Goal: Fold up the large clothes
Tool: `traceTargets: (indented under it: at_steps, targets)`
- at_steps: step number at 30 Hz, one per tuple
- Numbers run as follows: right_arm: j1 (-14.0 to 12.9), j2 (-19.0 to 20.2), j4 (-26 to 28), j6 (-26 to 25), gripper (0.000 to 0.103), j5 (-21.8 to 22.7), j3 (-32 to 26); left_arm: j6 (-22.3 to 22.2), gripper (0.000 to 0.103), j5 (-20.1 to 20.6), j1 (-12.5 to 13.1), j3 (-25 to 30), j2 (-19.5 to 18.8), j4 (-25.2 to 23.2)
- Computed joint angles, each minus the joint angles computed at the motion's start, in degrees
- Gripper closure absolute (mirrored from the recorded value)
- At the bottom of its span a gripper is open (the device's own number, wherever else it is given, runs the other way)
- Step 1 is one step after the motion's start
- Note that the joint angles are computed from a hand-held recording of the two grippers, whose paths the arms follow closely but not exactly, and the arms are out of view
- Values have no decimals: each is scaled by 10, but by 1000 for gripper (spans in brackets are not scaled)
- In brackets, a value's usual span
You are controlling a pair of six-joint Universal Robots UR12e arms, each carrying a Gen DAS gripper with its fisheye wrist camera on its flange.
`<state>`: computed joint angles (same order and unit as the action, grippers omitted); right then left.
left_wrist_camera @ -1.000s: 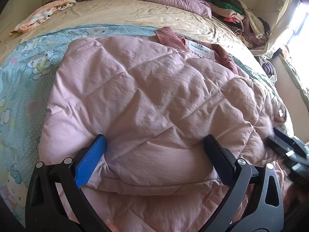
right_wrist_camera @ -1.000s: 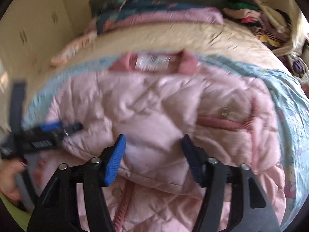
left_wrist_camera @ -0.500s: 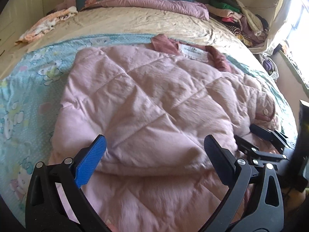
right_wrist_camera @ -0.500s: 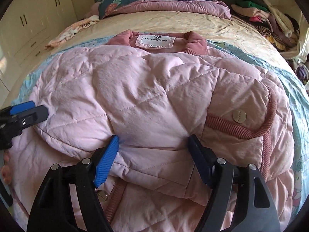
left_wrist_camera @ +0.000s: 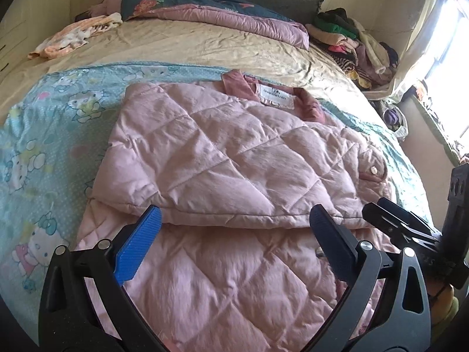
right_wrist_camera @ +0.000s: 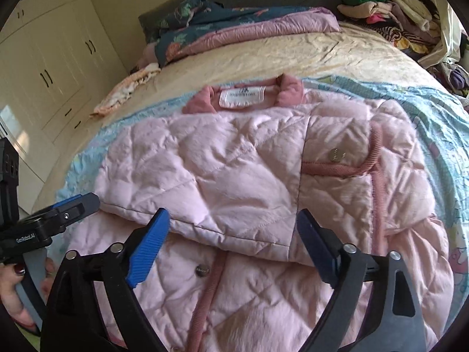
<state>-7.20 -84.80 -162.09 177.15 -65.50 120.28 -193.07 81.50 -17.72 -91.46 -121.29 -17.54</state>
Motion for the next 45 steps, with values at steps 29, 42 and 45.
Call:
traceTargets:
  at_steps: [29,42,45]
  targets:
    - [-34,-120,-19,-2,7,55,59,7,8,-4,-8,-71,67,59]
    - [-49,-161,-29,0,6,72,83,12,8,-1,-11,-102,90,86]
    - [-52,-172,-28,-2,6,72,88,14,8,7,-12,-110,96,93]
